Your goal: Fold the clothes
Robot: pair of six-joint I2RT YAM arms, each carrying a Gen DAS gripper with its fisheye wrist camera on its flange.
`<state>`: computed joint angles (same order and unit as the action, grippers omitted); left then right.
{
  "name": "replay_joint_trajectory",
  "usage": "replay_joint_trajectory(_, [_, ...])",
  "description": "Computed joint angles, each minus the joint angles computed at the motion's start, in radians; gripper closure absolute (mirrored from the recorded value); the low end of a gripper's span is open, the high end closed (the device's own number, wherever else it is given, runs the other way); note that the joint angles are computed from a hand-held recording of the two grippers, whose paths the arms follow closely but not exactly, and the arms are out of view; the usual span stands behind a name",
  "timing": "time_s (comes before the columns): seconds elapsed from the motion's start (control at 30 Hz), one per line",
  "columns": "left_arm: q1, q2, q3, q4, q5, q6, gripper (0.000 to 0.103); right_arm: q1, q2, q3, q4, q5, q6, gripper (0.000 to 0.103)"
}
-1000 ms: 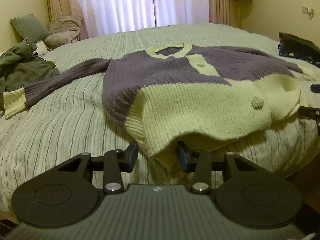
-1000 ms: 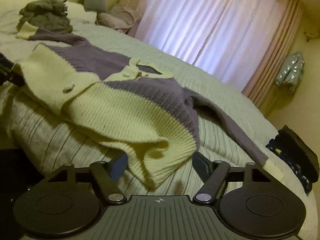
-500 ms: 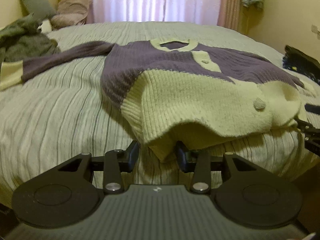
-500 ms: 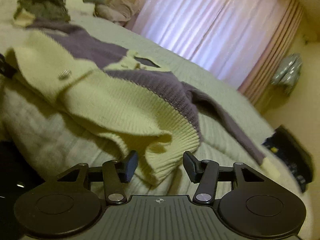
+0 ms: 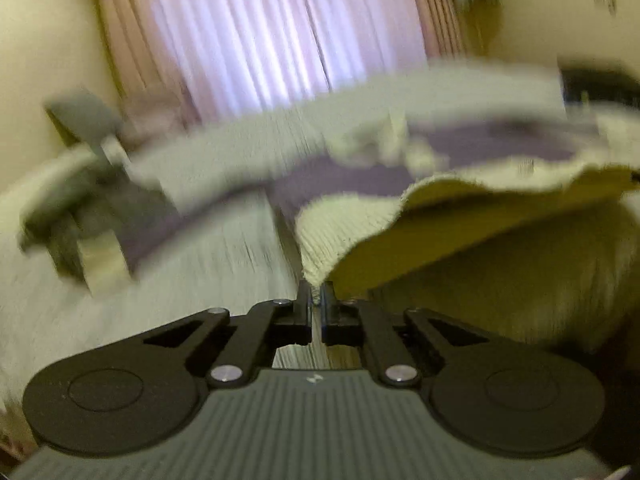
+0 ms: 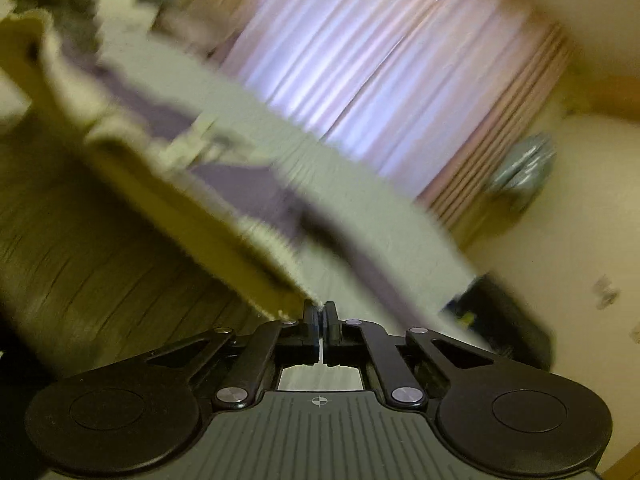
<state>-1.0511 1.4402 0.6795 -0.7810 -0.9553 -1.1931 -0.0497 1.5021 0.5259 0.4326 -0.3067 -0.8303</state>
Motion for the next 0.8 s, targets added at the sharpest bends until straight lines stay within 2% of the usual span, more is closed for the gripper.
replay_joint_trajectory(0.07, [0.030,0.080,-0.046,0.091,0.082,0.013,0.103,0.006,0.067,0.023,-0.079,0.012,-0.037,0.103])
replay_joint_trajectory(0.13, [0.035,0.081,-0.086,0.117,0.117,-0.001,0.103,0.002,0.080,-0.002,-0.041,0.004,-0.075,0.103])
replay_joint_trajectory(0.2, [0.029,-0.059,-0.155,0.137,0.136,-0.002,0.102,-0.016,0.056,0.040,-0.158,-0.010,-0.126,0.102])
replay_joint_trajectory(0.3, [0.036,-0.355,-0.242,0.139,0.122,-0.007,0.096,-0.113,0.071,0.198,-0.460,-0.111,-0.122,0.100])
replay_joint_trajectory(0.33, [0.052,-0.445,-0.264,0.156,0.121,0.003,0.086,-0.154,0.093,0.267,-0.573,-0.176,-0.082,0.099])
replay_joint_trajectory(0.37, [0.082,-0.511,-0.284,0.200,0.121,0.024,0.078,-0.193,0.122,0.342,-0.689,-0.244,-0.039,0.079])
replay_joint_trajectory(0.4, [0.118,-0.580,-0.315,0.256,0.132,0.046,0.066,-0.230,0.160,0.411,-0.768,-0.323,0.022,0.038])
replay_joint_trajectory(0.43, [0.177,-0.651,-0.359,0.328,0.172,0.079,0.065,-0.264,0.199,0.478,-0.837,-0.403,0.089,0.024])
replay_joint_trajectory(0.47, [0.257,-0.700,-0.404,0.411,0.238,0.107,0.065,-0.283,0.239,0.533,-0.877,-0.476,0.152,0.022])
replay_joint_trajectory(0.5, [0.333,-0.731,-0.444,0.490,0.306,0.124,0.064,-0.299,0.278,0.584,-0.908,-0.547,0.217,0.022])
replay_joint_trajectory(0.57, [0.477,-0.691,-0.511,0.669,0.439,0.148,0.064,-0.295,0.367,0.683,-0.947,-0.608,0.348,0.023])
replay_joint_trajectory(0.67, [0.643,-0.501,-0.558,0.944,0.621,0.161,0.067,-0.251,0.512,0.815,-0.994,-0.639,0.475,0.043])
replay_joint_trajectory(0.7, [0.673,-0.421,-0.570,1.050,0.667,0.153,0.071,-0.231,0.548,0.845,-0.999,-0.622,0.510,0.049])
replay_joint_trajectory(0.73, [0.689,-0.356,-0.578,1.143,0.706,0.154,0.099,-0.212,0.584,0.876,-1.007,-0.605,0.542,0.053])
replay_joint_trajectory(0.77, [0.690,-0.327,-0.574,1.171,0.714,0.157,0.098,-0.198,0.601,0.880,-0.987,-0.594,0.571,0.082])
replay_joint_trajectory(0.8, [0.680,-0.333,-0.563,1.154,0.696,0.170,0.098,-0.194,0.610,0.888,-0.988,-0.594,0.594,0.096])
